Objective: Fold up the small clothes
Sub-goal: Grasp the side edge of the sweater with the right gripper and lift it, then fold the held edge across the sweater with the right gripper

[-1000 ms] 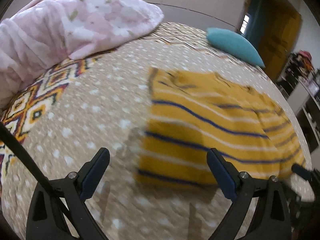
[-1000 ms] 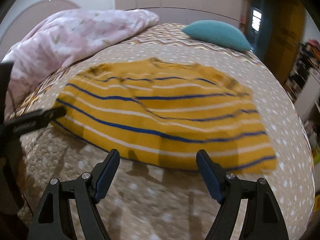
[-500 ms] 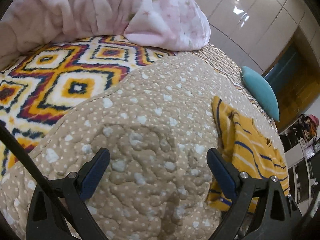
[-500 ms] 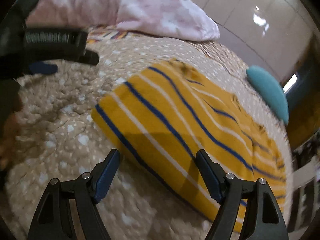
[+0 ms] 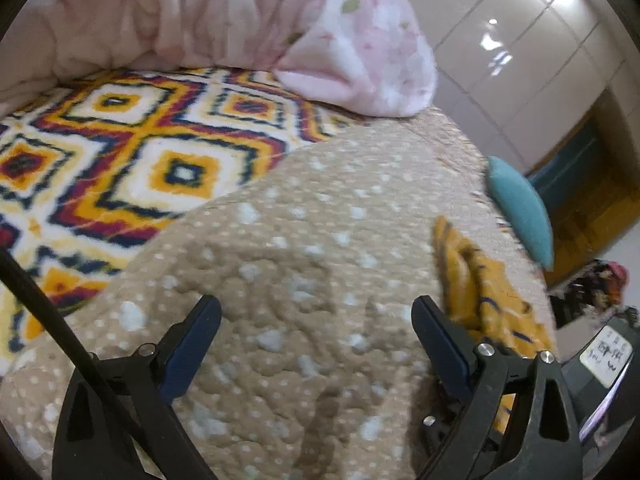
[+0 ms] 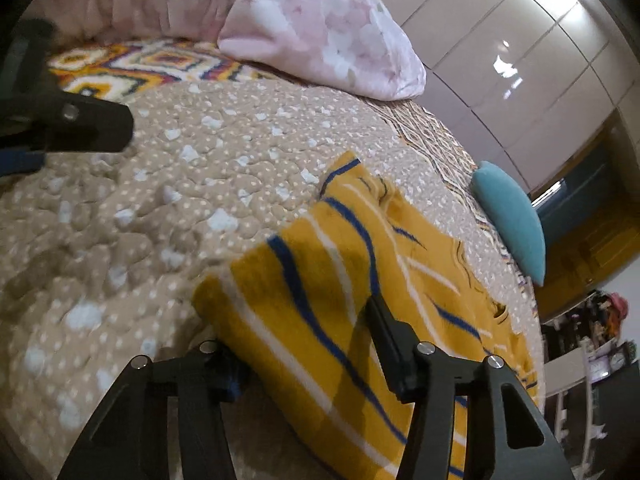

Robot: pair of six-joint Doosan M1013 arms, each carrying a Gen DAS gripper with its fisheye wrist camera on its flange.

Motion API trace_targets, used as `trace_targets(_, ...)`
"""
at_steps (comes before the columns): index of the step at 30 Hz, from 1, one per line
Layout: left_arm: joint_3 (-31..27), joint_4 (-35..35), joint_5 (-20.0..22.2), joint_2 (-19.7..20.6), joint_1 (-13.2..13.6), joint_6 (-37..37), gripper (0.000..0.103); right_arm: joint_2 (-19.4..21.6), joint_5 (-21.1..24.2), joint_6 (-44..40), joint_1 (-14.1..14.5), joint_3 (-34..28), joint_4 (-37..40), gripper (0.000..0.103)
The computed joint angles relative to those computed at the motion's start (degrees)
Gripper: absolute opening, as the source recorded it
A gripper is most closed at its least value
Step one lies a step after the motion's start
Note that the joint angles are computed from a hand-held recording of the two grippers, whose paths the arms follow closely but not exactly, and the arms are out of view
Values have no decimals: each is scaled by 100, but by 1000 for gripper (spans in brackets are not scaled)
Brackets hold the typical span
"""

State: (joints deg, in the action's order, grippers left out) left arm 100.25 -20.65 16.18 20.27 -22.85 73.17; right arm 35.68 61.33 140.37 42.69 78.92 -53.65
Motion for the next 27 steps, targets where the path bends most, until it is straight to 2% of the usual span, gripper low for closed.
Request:
trace_targets(1, -8, 58, 19, 7, 1, -90, 95, 43, 39, 0, 3, -42, -14, 57)
trace_targets(3, 50, -583, -47, -18, 52, 482, 95, 53, -11, 27, -27, -58, 55, 53)
trace_targets(5, 106, -667, -164, -57, 63, 510, 95, 4, -148, 31, -62, -24, 244, 29)
trace_targets(8, 139, -143, -265, -96, 47, -71, 95, -224, -504, 309, -127, 173, 521, 17)
trace_targets(11, 107, 644, -183, -133, -23, -808, 95, -564, -1051, 673, -282, 423, 902, 15)
trace_targets(15, 32, 400, 96, -235, -164, -276, 95, -998, -1578, 1230, -464, 723, 1107, 14)
trace_targets(18, -52, 599, 313, -346, -372, -62, 95, -1498, -2071, 2054, -664, 1188, 965, 14)
trace_targets(23, -234, 53, 606, -429, -676, 848, 95, -2316, -2335, 3572, -994, 2075, 349, 14)
trace_targets(27, -372, -163, 835, -403, -951, 1402, 95, -2890, -2207, 4689, -1287, 2880, -22, 14)
